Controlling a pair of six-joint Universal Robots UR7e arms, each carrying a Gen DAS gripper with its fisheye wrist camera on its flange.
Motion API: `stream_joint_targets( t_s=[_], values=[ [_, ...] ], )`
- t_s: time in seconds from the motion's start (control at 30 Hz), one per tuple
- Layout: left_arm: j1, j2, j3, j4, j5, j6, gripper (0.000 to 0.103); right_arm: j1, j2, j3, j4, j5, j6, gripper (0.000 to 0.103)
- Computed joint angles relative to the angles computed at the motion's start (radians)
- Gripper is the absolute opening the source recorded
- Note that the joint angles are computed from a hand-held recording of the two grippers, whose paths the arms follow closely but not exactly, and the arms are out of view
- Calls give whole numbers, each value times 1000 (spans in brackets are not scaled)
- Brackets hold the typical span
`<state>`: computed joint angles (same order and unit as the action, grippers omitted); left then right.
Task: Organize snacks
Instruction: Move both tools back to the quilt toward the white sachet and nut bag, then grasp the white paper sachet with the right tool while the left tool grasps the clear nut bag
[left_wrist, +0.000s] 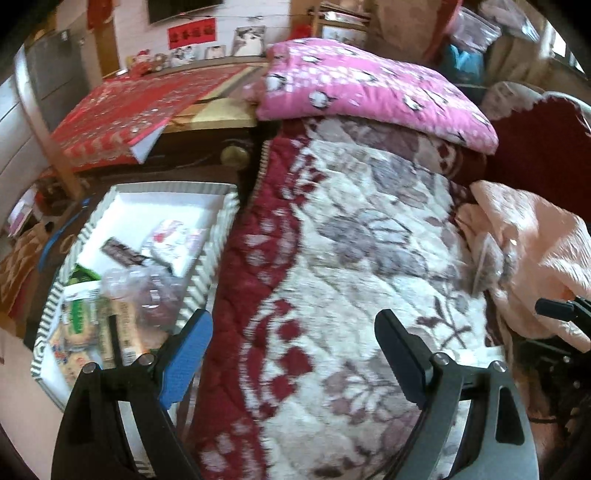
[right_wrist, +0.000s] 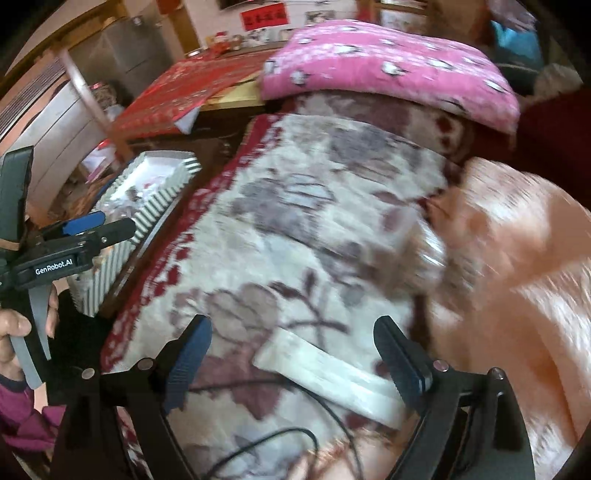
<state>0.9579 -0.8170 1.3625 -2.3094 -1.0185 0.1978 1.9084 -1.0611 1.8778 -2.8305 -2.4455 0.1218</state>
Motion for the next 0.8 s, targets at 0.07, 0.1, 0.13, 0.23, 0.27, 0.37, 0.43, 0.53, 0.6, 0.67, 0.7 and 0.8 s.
stream_joint_targets(
  t_s=[0.07, 0.1, 0.13, 0.23, 0.27, 0.37, 0.43, 0.53, 0.6, 0.67, 0.7, 0.8],
  values=[
    [-8, 8, 4, 10, -12, 4, 89, -6, -39, 42, -2, -12, 29, 92],
    [-11, 12, 7, 14, -19, 6, 89, -10, -52, 56, -3, -15, 38, 92],
    [-14, 15, 9, 16, -22, 6, 89, -15, -71, 77, 0, -21, 55, 93],
    [-24, 24, 19, 26, -31, 17, 89, -30, -105, 111, 30, -19, 80, 93],
    [-28, 28, 21, 29, -31, 20, 89, -36, -113, 119, 46, -13, 82, 93],
    [-36, 35, 30, 37, -31, 29, 89, -47, -120, 127, 87, -2, 71, 93],
    [-38, 38, 32, 39, -29, 30, 89, -57, -117, 124, 117, 11, 53, 93],
    [-38, 43, 28, 46, -26, 28, 89, -68, -93, 109, 156, 17, 7, 93],
    [-36, 48, 25, 49, -21, 26, 89, -74, -73, 87, 211, -2, -8, 93],
    [-34, 50, 21, 54, -20, 22, 89, -85, -55, 67, 270, -29, -22, 93],
    [-32, 50, 19, 57, -21, 19, 89, -90, -47, 52, 326, -53, -4, 93],
    [-26, 54, 13, 63, -19, 14, 89, -104, -37, 42, 359, -60, -8, 93]
  ],
)
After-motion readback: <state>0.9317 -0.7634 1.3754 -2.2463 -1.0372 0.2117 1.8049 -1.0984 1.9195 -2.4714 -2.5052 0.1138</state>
